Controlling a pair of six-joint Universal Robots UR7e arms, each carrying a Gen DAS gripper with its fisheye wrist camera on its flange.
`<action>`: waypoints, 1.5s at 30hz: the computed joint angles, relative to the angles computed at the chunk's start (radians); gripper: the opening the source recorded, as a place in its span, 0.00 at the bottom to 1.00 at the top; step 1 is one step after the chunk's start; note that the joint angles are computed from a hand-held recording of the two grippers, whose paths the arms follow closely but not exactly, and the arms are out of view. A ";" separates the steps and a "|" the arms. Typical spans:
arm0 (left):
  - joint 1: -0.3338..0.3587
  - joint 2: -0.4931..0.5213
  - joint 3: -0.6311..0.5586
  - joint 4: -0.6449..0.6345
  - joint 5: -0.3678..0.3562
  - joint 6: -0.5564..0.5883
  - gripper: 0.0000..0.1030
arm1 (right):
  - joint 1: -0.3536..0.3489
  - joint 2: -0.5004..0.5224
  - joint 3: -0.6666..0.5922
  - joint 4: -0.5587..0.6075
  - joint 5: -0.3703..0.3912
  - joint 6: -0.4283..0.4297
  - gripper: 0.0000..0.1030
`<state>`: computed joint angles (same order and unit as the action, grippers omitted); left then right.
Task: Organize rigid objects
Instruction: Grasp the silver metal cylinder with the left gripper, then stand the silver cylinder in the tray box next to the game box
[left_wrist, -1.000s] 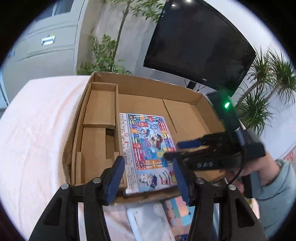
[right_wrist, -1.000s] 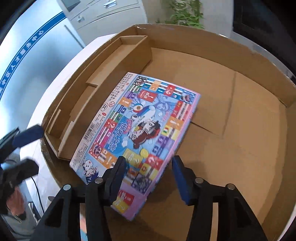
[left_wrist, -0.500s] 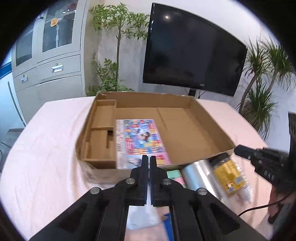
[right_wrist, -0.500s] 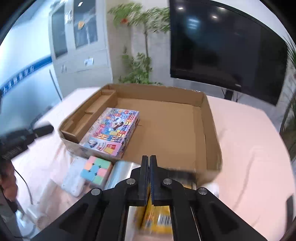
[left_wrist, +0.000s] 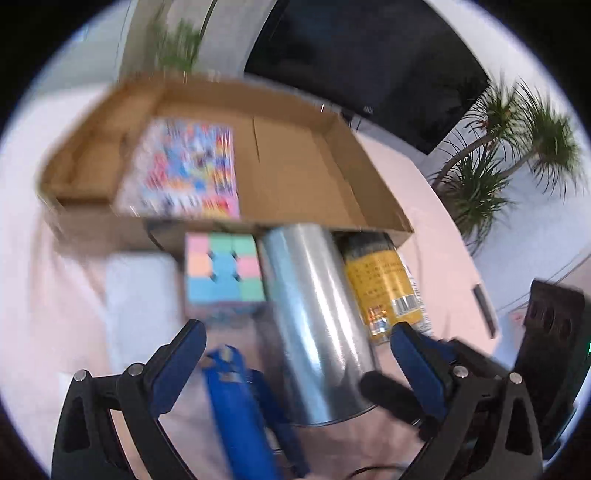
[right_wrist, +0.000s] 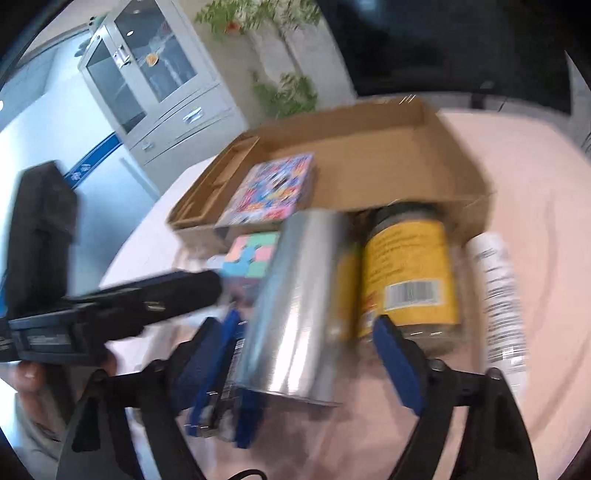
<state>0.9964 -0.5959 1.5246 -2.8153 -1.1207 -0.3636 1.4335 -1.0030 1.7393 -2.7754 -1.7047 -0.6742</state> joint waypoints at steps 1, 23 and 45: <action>0.015 0.011 -0.022 0.017 -0.050 -0.009 0.96 | 0.002 0.012 0.001 -0.012 -0.022 -0.014 0.72; 0.018 0.099 -0.161 0.336 -0.168 -0.044 0.83 | -0.104 -0.036 -0.072 0.432 0.074 0.095 0.78; -0.028 0.081 -0.530 0.262 -0.029 0.184 0.83 | 0.186 0.168 -0.547 0.435 0.102 -0.066 0.78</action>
